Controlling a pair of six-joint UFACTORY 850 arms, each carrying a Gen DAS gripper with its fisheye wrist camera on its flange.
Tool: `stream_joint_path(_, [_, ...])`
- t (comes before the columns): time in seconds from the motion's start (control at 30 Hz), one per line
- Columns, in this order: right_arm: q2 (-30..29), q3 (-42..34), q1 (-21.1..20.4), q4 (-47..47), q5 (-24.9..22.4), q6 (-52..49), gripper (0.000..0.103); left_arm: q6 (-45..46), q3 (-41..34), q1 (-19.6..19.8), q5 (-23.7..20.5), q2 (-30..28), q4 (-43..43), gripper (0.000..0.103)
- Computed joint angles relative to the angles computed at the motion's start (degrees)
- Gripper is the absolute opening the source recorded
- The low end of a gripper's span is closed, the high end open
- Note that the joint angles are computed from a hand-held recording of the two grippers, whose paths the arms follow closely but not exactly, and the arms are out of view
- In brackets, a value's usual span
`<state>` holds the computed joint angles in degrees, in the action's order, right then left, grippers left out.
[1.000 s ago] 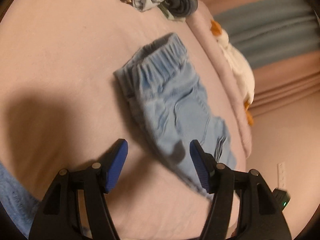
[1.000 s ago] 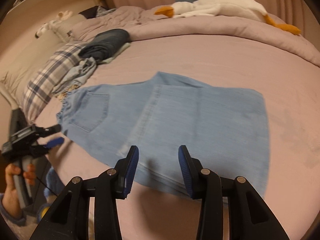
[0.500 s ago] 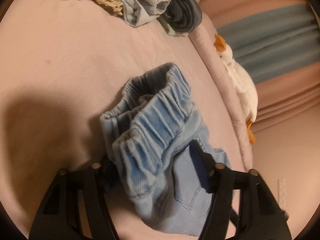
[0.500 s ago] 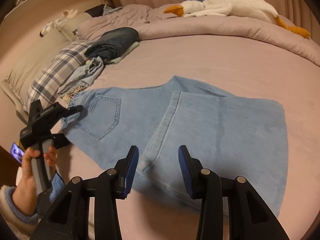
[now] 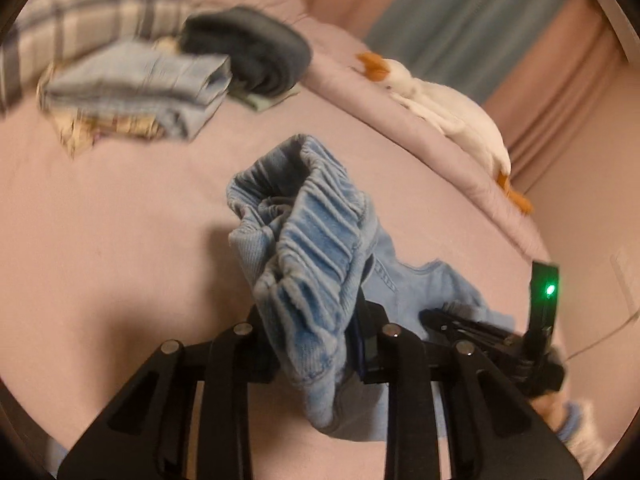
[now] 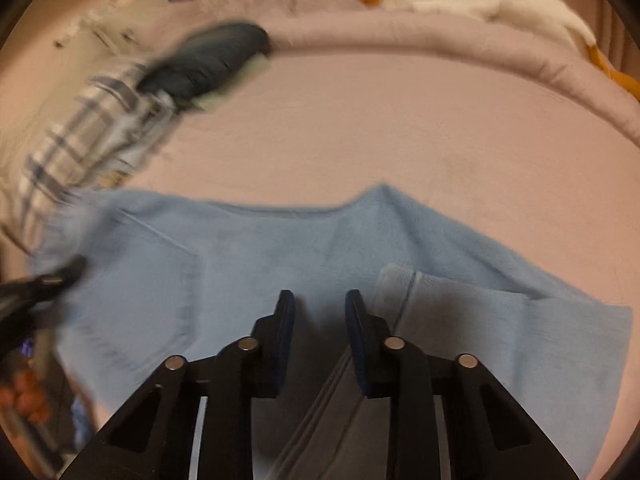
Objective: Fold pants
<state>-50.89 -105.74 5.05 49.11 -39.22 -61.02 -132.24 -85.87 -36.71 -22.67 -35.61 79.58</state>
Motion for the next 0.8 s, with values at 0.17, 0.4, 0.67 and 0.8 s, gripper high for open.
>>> stream_joint_path(0.17, [3.87,4.17,-0.15,-1.60,-2.33,-0.37,0.024,8.65,-2.17,-0.33,-1.93,-1.15,-6.28,0.026])
stream_joint_path(0.4, [15.04,23.09,0.55,-0.54,3.82,-13.93,0.024,18.28,-5.92,-1.67,-5.72,-2.46,-12.85,0.026])
stream_joint_path(0.67, [18.18,25.90,-4.87,12.47,-4.49,-22.61,0.024,25.20,-11.07,-3.85,-8.76,-4.11,-12.43,0.026])
stream_joint_path(0.8, [16.65,25.21,-7.16,12.21,-2.97,-18.25,0.024,28.12,-14.61,-4.37,-6.07,-5.58,-12.32,0.026])
